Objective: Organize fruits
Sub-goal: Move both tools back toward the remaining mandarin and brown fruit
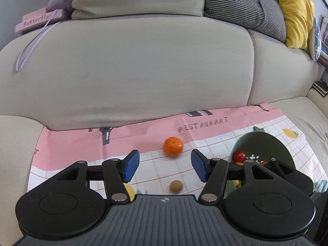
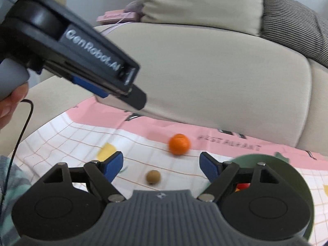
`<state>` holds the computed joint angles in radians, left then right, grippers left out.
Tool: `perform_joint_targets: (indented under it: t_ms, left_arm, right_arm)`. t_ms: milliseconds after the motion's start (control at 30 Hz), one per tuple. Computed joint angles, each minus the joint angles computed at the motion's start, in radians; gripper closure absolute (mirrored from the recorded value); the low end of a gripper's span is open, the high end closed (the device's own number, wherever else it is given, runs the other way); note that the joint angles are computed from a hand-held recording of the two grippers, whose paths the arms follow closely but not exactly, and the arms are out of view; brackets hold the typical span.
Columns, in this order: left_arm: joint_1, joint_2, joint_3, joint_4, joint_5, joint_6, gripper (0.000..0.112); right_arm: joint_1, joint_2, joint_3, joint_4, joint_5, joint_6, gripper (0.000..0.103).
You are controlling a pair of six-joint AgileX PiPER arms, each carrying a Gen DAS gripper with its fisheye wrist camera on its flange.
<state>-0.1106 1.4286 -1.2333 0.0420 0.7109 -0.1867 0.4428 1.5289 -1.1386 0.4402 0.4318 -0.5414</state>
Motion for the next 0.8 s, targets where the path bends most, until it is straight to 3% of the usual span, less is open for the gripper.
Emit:
perform_joint_targets:
  t_ms: [67, 233, 333, 500, 800]
  left_arm:
    - [0.047, 0.005, 0.008, -0.082, -0.003, 0.076, 0.051]
    - [0.161, 0.041, 0.029, -0.311, 0.008, 0.249, 0.067]
    - [0.187, 0.064, 0.043, -0.354, 0.003, 0.284, 0.068]
    - [0.204, 0.101, 0.056, -0.387, -0.007, 0.314, 0.068]
    - [0.206, 0.165, 0.052, -0.389, -0.022, 0.314, 0.068]
  right_arm:
    - [0.026, 0.025, -0.022, -0.035, 0.002, 0.013, 0.026]
    - [0.072, 0.133, -0.123, -0.138, 0.051, 0.113, 0.039]
    - [0.086, 0.189, -0.162, -0.190, 0.055, 0.178, 0.045]
    - [0.111, 0.269, -0.198, -0.368, 0.059, 0.356, 0.065]
    - [0.105, 0.333, -0.208, -0.390, 0.057, 0.354, 0.071]
